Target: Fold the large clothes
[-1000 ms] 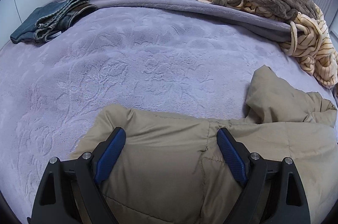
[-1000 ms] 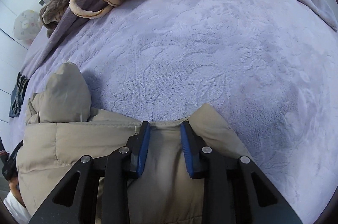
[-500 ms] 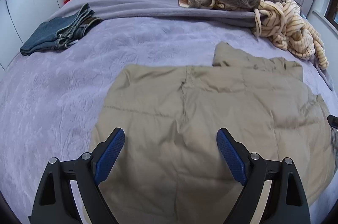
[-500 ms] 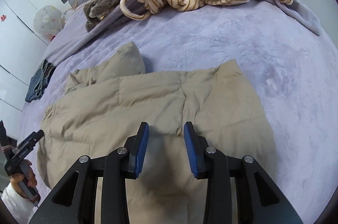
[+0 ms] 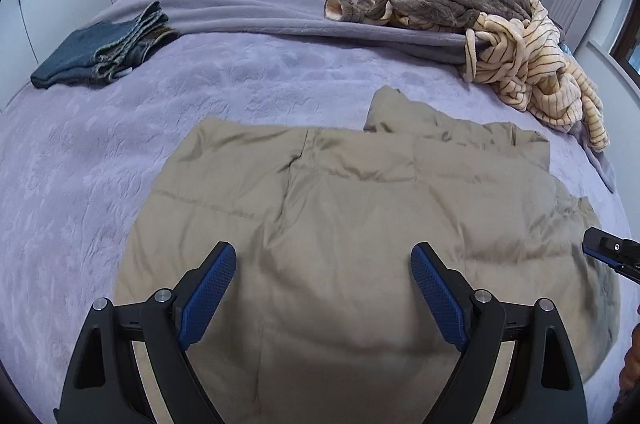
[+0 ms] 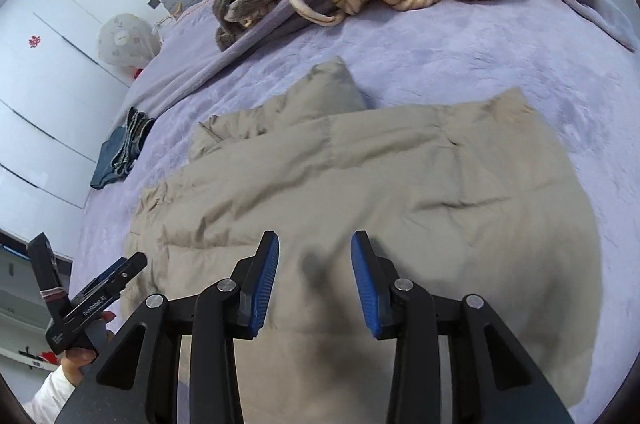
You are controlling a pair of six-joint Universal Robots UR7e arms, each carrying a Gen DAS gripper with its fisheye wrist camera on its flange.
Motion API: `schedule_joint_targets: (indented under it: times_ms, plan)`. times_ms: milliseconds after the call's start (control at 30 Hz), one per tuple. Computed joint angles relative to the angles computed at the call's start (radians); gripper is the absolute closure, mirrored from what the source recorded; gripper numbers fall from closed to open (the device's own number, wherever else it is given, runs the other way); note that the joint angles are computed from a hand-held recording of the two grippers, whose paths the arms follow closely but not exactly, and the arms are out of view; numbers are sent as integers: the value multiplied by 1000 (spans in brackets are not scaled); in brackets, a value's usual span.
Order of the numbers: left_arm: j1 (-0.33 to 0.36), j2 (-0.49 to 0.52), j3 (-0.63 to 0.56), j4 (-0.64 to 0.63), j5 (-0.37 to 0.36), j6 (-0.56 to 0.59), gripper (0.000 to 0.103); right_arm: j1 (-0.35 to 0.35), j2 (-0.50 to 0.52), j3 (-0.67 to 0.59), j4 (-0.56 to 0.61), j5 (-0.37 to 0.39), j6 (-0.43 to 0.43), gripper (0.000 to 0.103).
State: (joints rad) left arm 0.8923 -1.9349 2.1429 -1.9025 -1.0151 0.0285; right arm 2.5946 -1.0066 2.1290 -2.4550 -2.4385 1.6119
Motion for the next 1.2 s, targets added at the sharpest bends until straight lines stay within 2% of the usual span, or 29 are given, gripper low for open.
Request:
schedule_joint_targets:
  times_ms: [67,133,200,233,267,300,433,500,567,667,833,900,1067,1200]
  plan:
    - [6,60,28,-108,50,37,13,-56,36,-19,-26,-5,-87,62]
    - [35,126,32,-159,85,37,13,-104,54,-27,1,7,-99,62]
    - [67,166,29,-205,76,48,12,-140,61,-6,-29,11,-110,65]
    - [76,181,29,-226,78,55,9,-150,64,0,-45,8,-122,65]
    - [80,193,33,-245,87,61,2,-162,66,4,-50,6,-140,65]
    - [87,208,34,-263,93,67,1,-174,69,5,-52,6,-160,65]
    - [103,245,5,-240,88,51,1,-204,55,24,-106,19,-197,65]
    - [95,225,0,-218,89,54,1,-190,30,63,-201,27,-185,62]
    - [92,198,-9,-187,82,60,1,-165,10,90,-249,25,-144,61]
    - [83,144,-27,-113,74,48,1,-112,-21,106,-220,0,-39,47]
    - [70,55,-58,53,70,-1,1,-23,-46,105,-141,2,96,44]
    - [65,25,-73,138,76,-32,1,19,-50,101,-102,5,162,38]
    - [35,-53,-90,326,114,-117,1,123,-40,84,-29,7,350,32]
    - [25,-88,-120,462,93,-182,1,188,-34,60,50,38,468,30]
